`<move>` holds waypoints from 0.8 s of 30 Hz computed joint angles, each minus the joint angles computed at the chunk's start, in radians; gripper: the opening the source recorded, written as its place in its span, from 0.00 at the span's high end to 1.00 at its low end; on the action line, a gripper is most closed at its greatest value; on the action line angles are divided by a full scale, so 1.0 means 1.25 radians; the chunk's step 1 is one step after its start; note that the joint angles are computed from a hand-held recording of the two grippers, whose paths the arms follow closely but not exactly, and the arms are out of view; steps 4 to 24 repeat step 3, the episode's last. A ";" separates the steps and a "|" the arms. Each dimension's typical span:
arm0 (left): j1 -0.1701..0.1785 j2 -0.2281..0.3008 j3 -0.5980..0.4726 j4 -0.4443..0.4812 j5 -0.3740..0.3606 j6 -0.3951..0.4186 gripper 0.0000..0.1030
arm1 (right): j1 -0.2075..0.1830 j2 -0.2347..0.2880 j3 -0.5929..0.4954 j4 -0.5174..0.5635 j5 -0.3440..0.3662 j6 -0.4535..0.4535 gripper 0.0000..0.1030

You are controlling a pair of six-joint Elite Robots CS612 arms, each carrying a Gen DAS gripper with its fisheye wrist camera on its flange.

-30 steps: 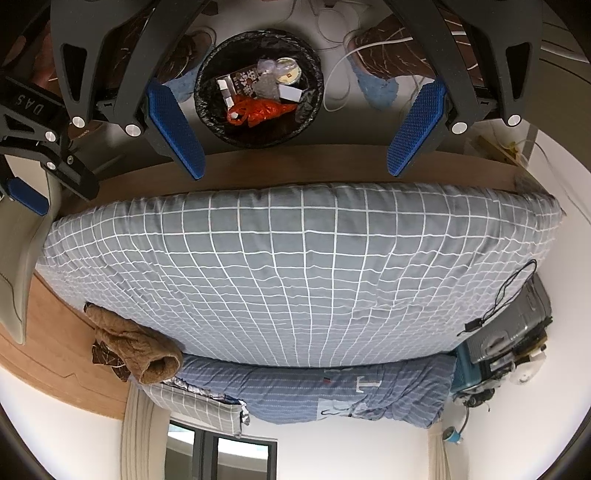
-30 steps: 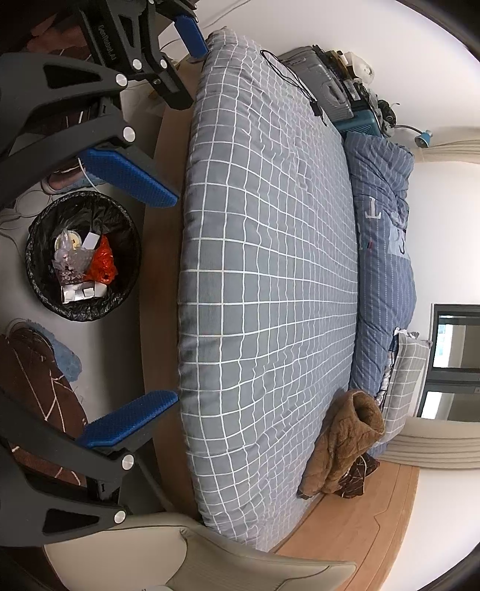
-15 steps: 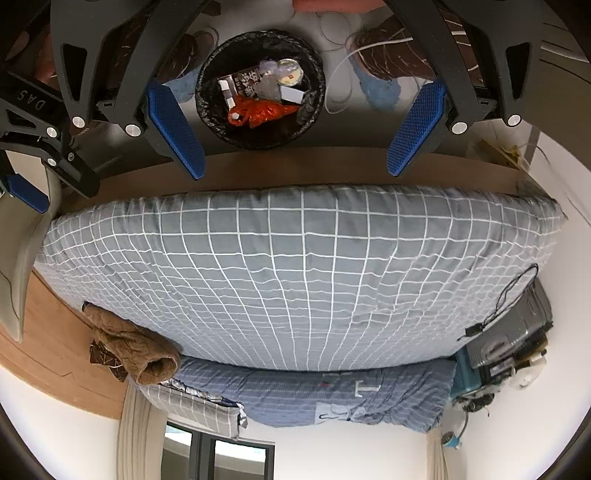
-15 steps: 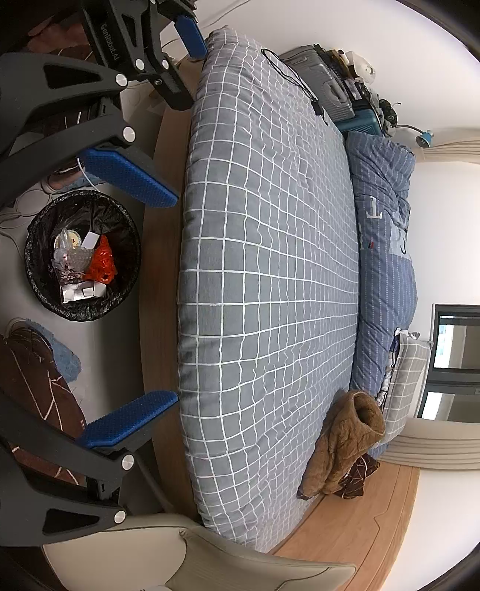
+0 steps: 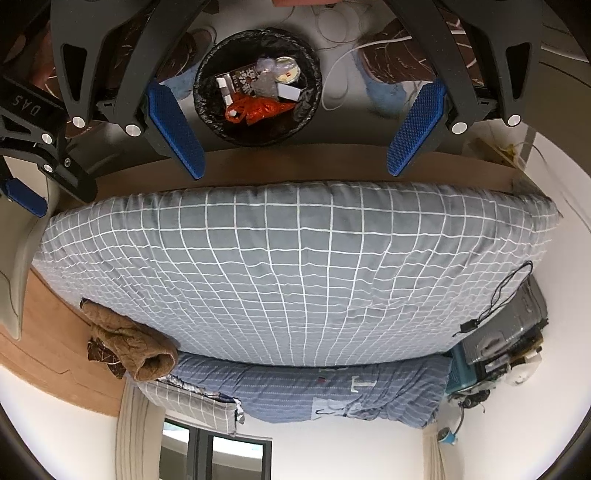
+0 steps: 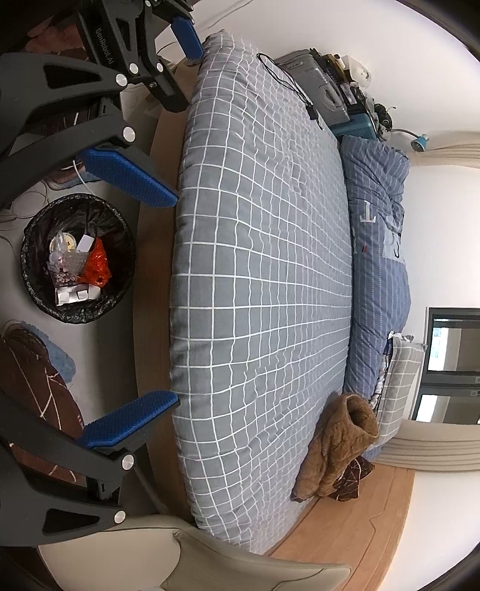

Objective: Collect trash

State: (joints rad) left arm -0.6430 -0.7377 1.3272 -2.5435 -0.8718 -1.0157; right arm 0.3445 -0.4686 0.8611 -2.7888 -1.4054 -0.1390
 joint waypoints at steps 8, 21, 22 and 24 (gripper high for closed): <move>-0.002 0.000 -0.003 0.018 0.020 -0.002 0.06 | 0.000 0.001 -0.001 -0.002 0.004 0.004 0.07; -0.002 0.000 -0.003 0.018 0.020 -0.002 0.06 | 0.000 0.001 -0.001 -0.002 0.004 0.004 0.07; -0.002 0.000 -0.003 0.018 0.020 -0.002 0.06 | 0.000 0.001 -0.001 -0.002 0.004 0.004 0.07; -0.002 0.000 -0.003 0.018 0.020 -0.002 0.06 | 0.000 0.001 -0.001 -0.002 0.004 0.004 0.07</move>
